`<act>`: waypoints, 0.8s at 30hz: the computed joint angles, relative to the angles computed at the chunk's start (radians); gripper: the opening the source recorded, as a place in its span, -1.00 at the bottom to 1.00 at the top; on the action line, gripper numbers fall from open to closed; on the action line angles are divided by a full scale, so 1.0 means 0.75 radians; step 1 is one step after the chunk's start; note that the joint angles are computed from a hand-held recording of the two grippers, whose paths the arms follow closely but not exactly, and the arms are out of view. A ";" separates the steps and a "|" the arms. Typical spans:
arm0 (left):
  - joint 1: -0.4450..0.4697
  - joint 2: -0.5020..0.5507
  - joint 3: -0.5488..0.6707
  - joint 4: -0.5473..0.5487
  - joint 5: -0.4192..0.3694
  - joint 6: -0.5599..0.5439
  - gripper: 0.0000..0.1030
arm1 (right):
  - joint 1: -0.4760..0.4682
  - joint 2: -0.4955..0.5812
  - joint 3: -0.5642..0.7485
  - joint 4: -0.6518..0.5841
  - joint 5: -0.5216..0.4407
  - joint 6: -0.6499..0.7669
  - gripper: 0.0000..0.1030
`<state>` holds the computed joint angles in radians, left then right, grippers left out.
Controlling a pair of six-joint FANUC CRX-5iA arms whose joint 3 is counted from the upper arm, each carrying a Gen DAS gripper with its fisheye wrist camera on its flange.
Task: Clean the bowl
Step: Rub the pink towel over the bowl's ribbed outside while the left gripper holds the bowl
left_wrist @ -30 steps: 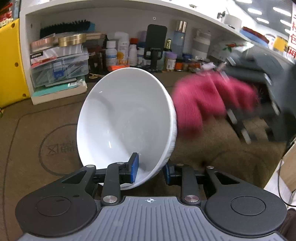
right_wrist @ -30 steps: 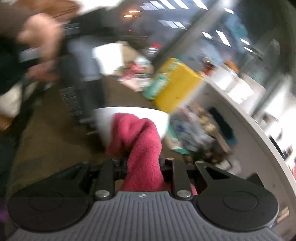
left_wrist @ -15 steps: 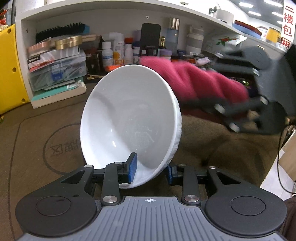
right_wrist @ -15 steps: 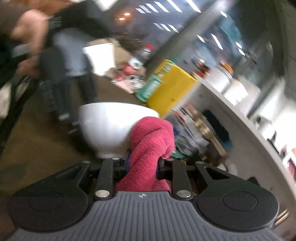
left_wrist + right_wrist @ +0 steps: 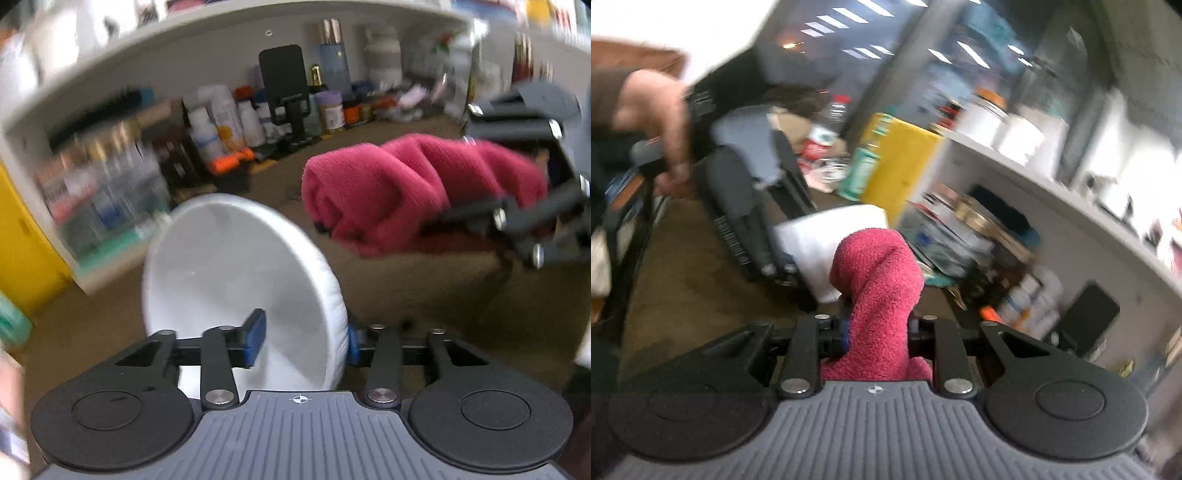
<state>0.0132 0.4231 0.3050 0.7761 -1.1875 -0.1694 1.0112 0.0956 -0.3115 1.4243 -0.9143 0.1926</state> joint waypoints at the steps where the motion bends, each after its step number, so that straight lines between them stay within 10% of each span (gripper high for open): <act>1: -0.004 -0.003 0.003 -0.017 0.018 -0.018 -0.04 | -0.014 0.001 -0.008 0.006 0.005 -0.050 -0.54; 9: 0.041 -0.010 -0.024 -0.044 0.090 -0.137 0.40 | -0.054 0.004 -0.058 0.056 0.037 -0.248 -0.54; 12: 0.062 0.004 0.011 -0.066 0.058 -0.073 -0.22 | -0.077 -0.009 -0.078 0.088 0.061 -0.302 -0.54; 16: 0.057 -0.028 -0.020 -0.110 0.071 -0.049 -0.54 | -0.090 -0.026 -0.099 0.112 0.074 -0.342 -0.53; 24: -0.009 0.005 0.053 -0.044 -0.090 0.009 -0.74 | -0.041 -0.071 -0.114 -0.019 0.026 -0.163 -0.54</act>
